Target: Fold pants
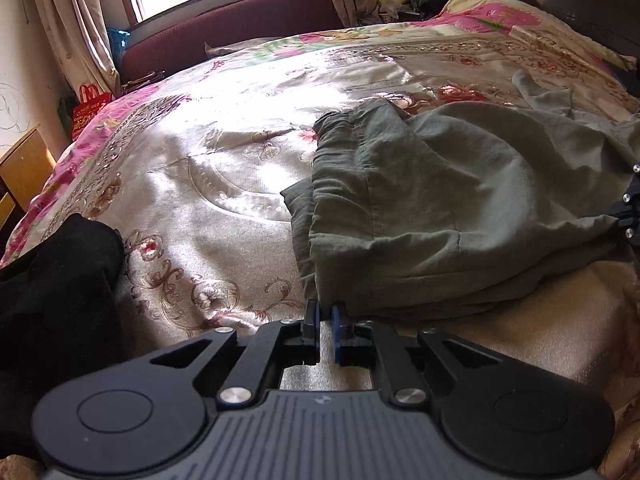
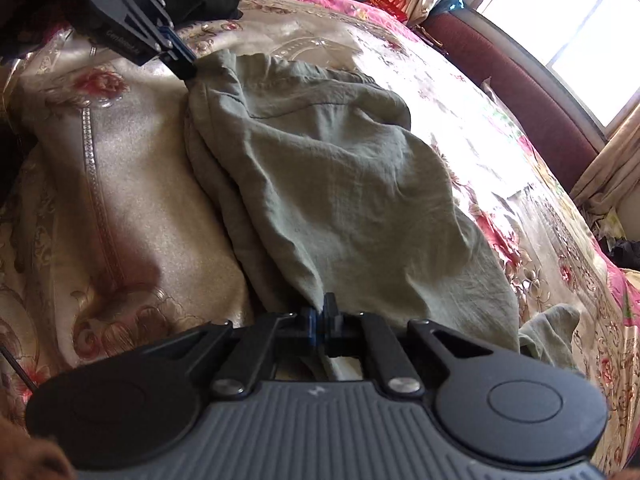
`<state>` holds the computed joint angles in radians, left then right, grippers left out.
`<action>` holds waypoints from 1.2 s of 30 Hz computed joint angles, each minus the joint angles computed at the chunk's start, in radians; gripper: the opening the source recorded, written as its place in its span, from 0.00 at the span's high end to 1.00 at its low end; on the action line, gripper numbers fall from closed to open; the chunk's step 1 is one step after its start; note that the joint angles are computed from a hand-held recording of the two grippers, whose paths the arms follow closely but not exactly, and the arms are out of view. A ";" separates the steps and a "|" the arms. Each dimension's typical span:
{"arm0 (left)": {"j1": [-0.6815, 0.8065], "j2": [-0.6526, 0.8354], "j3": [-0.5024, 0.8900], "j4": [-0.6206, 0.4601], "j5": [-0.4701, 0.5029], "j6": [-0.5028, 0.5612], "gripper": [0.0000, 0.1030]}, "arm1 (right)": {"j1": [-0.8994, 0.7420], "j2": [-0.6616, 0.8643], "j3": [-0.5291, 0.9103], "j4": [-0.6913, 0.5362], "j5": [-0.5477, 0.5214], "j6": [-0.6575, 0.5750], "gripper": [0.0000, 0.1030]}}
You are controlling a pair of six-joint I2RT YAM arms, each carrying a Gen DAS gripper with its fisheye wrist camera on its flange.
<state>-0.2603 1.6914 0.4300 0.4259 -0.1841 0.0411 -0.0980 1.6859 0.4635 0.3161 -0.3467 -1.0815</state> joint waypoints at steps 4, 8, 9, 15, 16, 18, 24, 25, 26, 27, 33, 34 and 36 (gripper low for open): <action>0.003 -0.071 -0.037 -0.042 -0.001 -0.014 0.76 | 0.000 -0.010 -0.020 0.010 -0.004 -0.019 0.91; 0.033 -0.179 -0.058 -0.071 0.015 -0.036 0.76 | -0.034 -0.078 0.004 -0.100 -0.046 -0.044 0.71; 0.032 -0.201 -0.060 -0.068 0.014 -0.036 0.76 | -0.043 -0.099 0.017 -0.141 -0.061 -0.046 0.71; -0.004 -0.042 -0.015 0.113 0.031 -0.048 0.47 | 0.023 -0.105 0.260 -0.398 -0.105 0.129 0.65; -0.013 0.019 0.005 0.137 0.016 -0.060 0.47 | 0.051 -0.074 0.321 -0.428 -0.098 0.173 0.64; -0.013 0.092 0.025 0.156 0.039 -0.109 0.49 | 0.104 0.011 0.472 -0.498 -0.098 0.268 0.64; -0.141 0.142 -0.038 0.314 -0.067 -0.093 0.64 | 0.316 0.368 0.941 -0.610 0.057 0.469 0.54; -0.146 0.146 -0.043 0.332 -0.056 -0.106 0.64 | 0.343 0.440 1.030 -0.641 0.081 0.508 0.52; -0.151 0.156 -0.045 0.353 -0.052 -0.120 0.64 | 0.371 0.514 1.124 -0.684 0.110 0.541 0.52; -0.158 0.171 -0.043 0.370 -0.059 -0.129 0.64 | 0.399 0.591 1.228 -0.741 0.156 0.584 0.51; -0.205 0.218 -0.080 0.498 -0.105 -0.140 0.64 | 0.452 0.739 1.402 -0.834 0.302 0.593 0.72; -0.214 0.220 -0.092 0.521 -0.116 -0.137 0.64 | 0.445 0.729 1.394 -0.837 0.296 0.582 0.83; -0.232 0.228 -0.108 0.555 -0.134 -0.133 0.65 | 0.424 0.697 1.379 -0.861 0.267 0.580 0.87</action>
